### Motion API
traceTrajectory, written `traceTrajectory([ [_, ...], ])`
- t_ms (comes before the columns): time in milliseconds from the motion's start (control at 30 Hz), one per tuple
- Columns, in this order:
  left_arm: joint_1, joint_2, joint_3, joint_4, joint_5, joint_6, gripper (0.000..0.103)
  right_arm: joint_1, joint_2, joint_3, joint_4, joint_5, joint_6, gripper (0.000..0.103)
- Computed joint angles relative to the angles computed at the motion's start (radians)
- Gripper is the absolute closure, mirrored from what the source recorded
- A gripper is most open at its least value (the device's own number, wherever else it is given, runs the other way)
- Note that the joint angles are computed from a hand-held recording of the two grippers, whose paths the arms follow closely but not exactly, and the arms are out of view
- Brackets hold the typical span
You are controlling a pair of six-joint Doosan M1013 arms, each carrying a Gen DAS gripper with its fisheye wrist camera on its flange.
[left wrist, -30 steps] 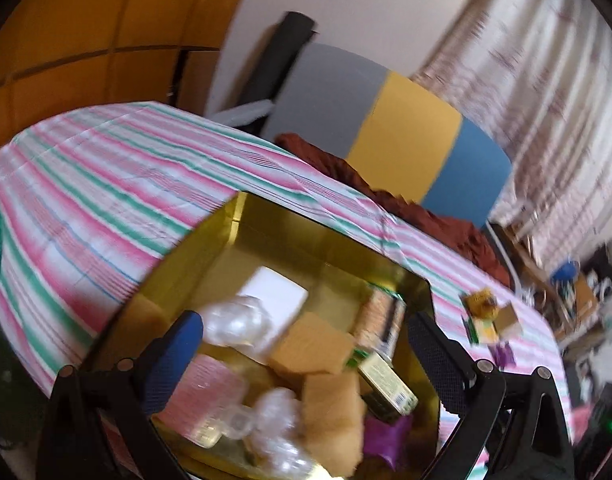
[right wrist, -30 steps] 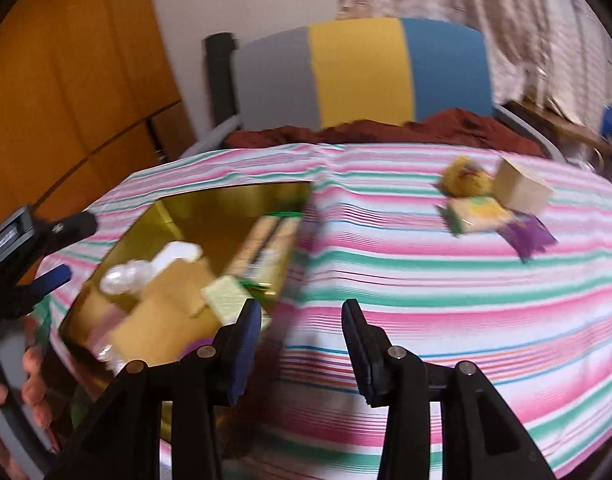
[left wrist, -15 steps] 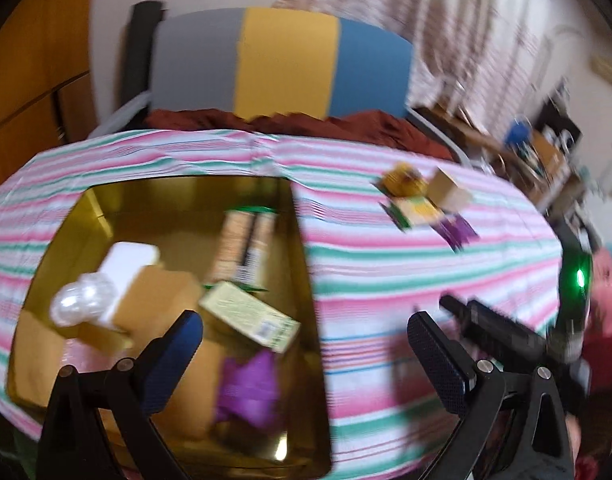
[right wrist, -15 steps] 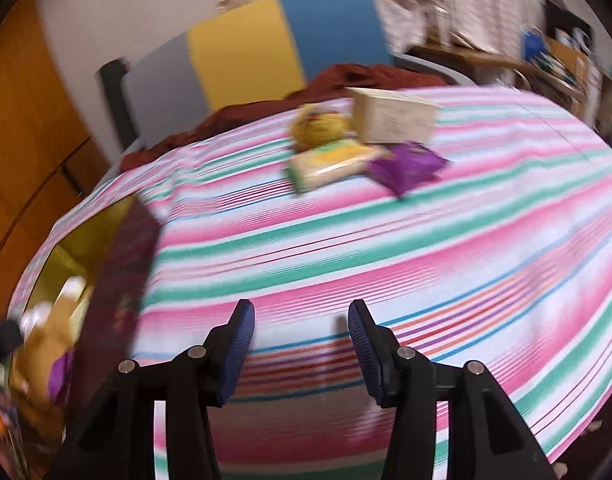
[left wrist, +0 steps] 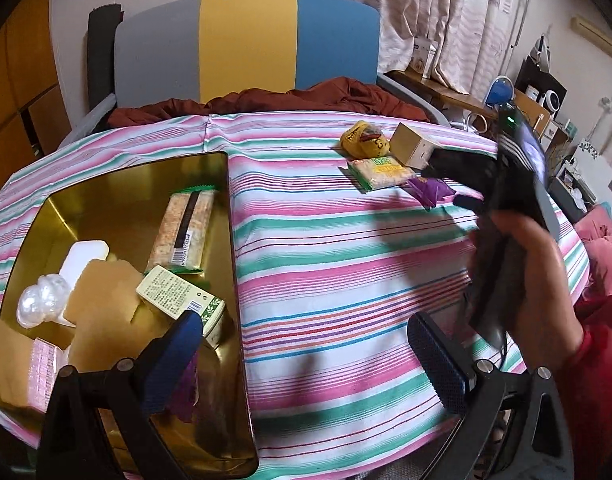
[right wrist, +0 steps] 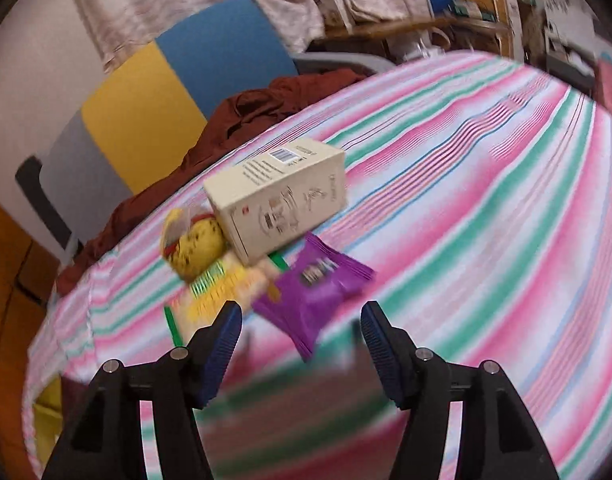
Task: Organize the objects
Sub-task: 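Move the right gripper to the pile and grasp the purple snack packet, then grasp the WEIDAN cracker packet with the left gripper and lift it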
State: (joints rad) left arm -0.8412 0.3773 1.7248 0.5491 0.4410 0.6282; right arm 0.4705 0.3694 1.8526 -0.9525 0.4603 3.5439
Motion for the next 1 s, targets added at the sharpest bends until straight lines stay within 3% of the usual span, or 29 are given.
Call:
traceTrajectory([
  [133, -0.003, 0.008, -0.011, 0.015, 0.020, -0.010, 0.000, -0.012, 0.044, -0.064, 0.138, 0.085, -0.110, 0.040],
  [267, 0.000, 0.015, -0.020, 0.017, 0.035, -0.016, 0.000, -0.008, 0.067, -0.086, 0.108, 0.132, -0.147, 0.044],
  [367, 0.004, 0.024, -0.032, -0.001, 0.042, 0.001, 0.000, -0.007, 0.057, -0.059, 0.054, 0.117, -0.152, 0.063],
  [667, 0.011, 0.073, -0.122, -0.053, 0.032, 0.078, 0.000, -0.005, -0.004, 0.046, -0.059, 0.046, -0.107, 0.065],
  [733, 0.007, 0.094, -0.156, -0.001, 0.036, 0.054, 0.000, 0.000, -0.011, 0.062, -0.086, 0.048, -0.079, 0.065],
  [900, 0.011, 0.172, -0.267, -0.004, -0.010, 0.224, 0.000, 0.024, -0.024, 0.097, -0.186, 0.061, 0.020, 0.065],
  [967, 0.020, 0.214, -0.327, -0.084, -0.006, 0.359, 0.000, 0.030, -0.027, 0.110, -0.244, 0.057, 0.088, 0.065],
  [1000, 0.031, 0.242, -0.367, -0.188, 0.008, 0.468, 0.000, 0.031, -0.028, 0.116, -0.274, 0.055, 0.123, 0.065],
])
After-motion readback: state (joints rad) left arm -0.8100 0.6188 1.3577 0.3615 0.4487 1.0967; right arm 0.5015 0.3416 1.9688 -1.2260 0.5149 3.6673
